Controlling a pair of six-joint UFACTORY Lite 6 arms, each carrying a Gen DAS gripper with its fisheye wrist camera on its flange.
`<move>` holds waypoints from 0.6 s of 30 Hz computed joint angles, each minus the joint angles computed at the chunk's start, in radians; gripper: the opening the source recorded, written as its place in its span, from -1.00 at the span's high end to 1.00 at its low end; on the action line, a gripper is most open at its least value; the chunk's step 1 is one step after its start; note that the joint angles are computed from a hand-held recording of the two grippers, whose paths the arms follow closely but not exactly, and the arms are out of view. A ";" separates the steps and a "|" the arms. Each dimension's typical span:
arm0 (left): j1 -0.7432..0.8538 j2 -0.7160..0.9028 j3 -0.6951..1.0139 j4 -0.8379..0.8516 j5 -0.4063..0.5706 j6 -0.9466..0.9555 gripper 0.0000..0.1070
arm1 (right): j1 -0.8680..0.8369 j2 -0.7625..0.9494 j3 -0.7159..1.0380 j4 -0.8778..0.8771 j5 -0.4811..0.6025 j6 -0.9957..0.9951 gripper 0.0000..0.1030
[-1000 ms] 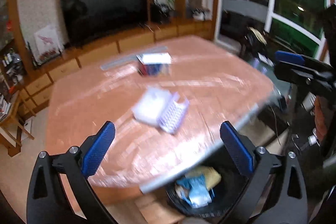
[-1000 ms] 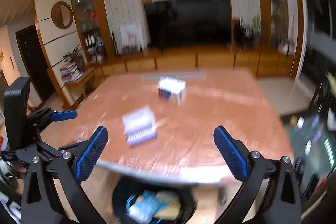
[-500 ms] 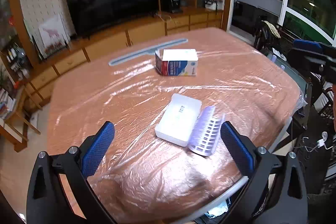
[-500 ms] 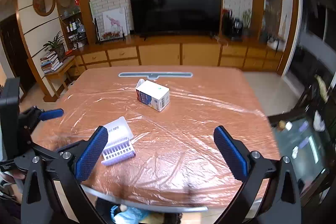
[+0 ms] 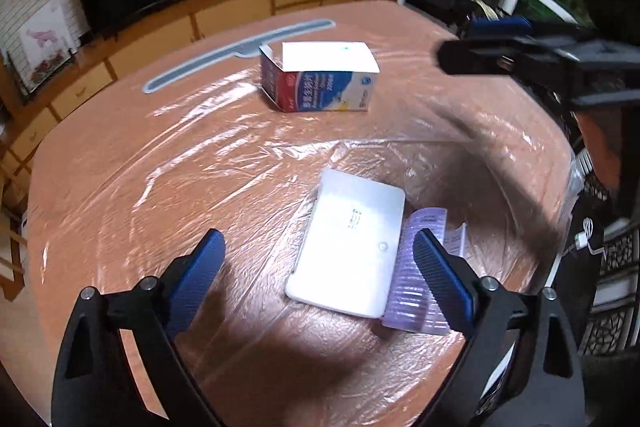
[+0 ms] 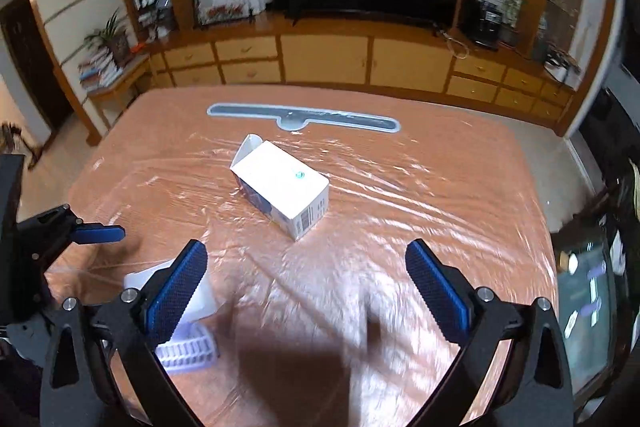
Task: Collect trash
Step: 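Grasp the white carton with the right tool while the left tool grasps the white plastic tray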
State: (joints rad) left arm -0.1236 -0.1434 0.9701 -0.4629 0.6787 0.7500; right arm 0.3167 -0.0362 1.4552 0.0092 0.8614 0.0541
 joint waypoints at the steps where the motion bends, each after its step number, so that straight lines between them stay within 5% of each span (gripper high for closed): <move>1: -0.003 0.010 0.004 0.002 0.003 0.011 -0.76 | 0.000 0.048 0.037 0.008 0.004 -0.032 -0.85; 12: -0.032 0.083 0.035 0.000 0.009 0.068 -0.75 | -0.010 0.410 0.345 0.081 0.061 -0.233 -0.83; 18: -0.041 0.094 0.033 -0.001 -0.001 0.047 -0.56 | -0.027 0.525 0.443 0.158 0.091 -0.318 -0.73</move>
